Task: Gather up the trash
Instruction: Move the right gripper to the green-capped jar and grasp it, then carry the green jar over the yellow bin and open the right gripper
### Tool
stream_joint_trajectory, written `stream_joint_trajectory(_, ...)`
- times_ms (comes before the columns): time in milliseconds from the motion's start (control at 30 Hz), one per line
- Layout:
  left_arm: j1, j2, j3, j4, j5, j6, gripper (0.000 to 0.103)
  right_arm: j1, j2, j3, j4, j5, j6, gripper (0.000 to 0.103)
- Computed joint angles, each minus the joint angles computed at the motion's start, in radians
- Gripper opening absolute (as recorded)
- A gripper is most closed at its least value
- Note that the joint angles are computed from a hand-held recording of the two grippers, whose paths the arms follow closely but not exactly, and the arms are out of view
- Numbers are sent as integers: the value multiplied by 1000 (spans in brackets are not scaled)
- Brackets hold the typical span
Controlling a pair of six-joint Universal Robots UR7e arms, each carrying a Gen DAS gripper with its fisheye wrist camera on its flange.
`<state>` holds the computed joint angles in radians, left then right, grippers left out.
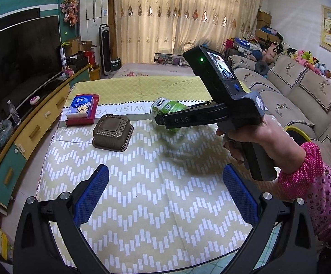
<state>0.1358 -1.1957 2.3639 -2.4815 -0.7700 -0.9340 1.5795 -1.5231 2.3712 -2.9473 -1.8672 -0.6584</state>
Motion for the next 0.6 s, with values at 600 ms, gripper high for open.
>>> stream_joint_trajectory(600,9,31,-1,-57,-21,28,98,-122,-450,149,151,73,-40,52)
